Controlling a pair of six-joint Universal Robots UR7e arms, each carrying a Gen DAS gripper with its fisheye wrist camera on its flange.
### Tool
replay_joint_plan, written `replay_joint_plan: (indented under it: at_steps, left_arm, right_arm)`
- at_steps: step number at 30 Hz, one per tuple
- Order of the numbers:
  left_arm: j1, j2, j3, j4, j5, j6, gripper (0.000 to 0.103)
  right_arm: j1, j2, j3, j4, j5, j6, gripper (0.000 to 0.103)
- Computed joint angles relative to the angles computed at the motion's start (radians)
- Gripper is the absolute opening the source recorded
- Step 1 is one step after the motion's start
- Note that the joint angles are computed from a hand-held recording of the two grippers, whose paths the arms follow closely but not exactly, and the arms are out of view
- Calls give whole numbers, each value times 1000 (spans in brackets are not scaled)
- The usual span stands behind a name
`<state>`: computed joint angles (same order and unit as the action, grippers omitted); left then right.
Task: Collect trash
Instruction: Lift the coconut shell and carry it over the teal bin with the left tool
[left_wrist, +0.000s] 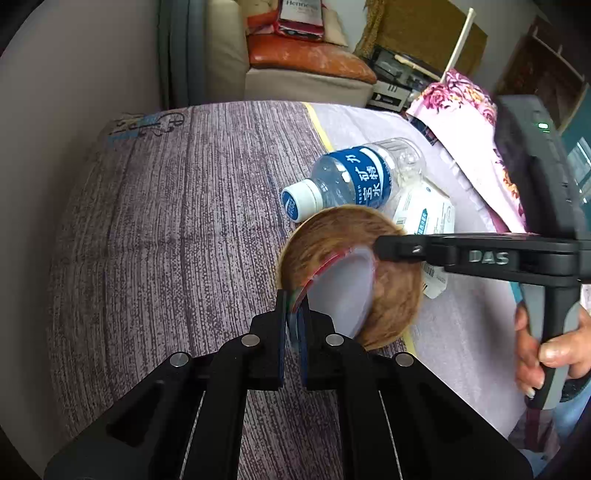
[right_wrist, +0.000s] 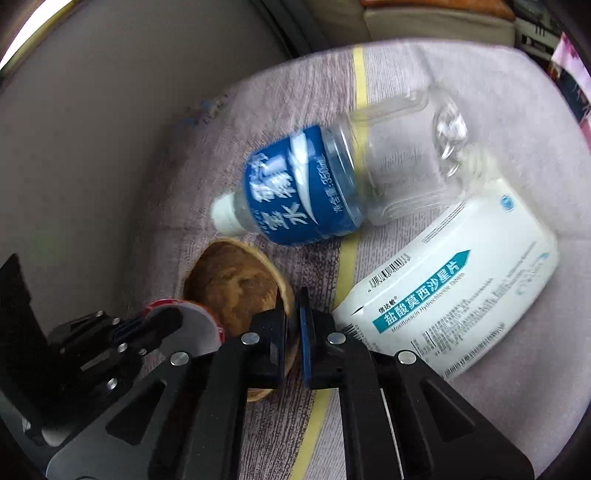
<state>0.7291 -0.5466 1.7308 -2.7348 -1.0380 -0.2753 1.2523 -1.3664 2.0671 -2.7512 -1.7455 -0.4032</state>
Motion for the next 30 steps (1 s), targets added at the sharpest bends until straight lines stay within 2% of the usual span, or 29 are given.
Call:
replay_joint_plan:
  at_steps: [7, 14, 19, 27, 30]
  left_arm:
    - [-61, -16, 15, -47, 0, 5, 6]
    - [-118, 22, -21, -14, -15, 11, 6]
    - [-149, 93, -96, 30, -50, 19, 6]
    - [-206, 245, -261, 113, -128, 43, 6]
    - [-227, 306, -332, 150, -157, 54, 6]
  right_arm:
    - [-15, -114, 73, -95, -8, -16, 6]
    - [-132, -292, 135, -78, 67, -9, 6]
    - [-250, -424, 170, -45, 140, -27, 6]
    - [-547, -628, 202, 37, 335, -74, 6]
    - [-645, -656, 199, 44, 389, -86, 6]
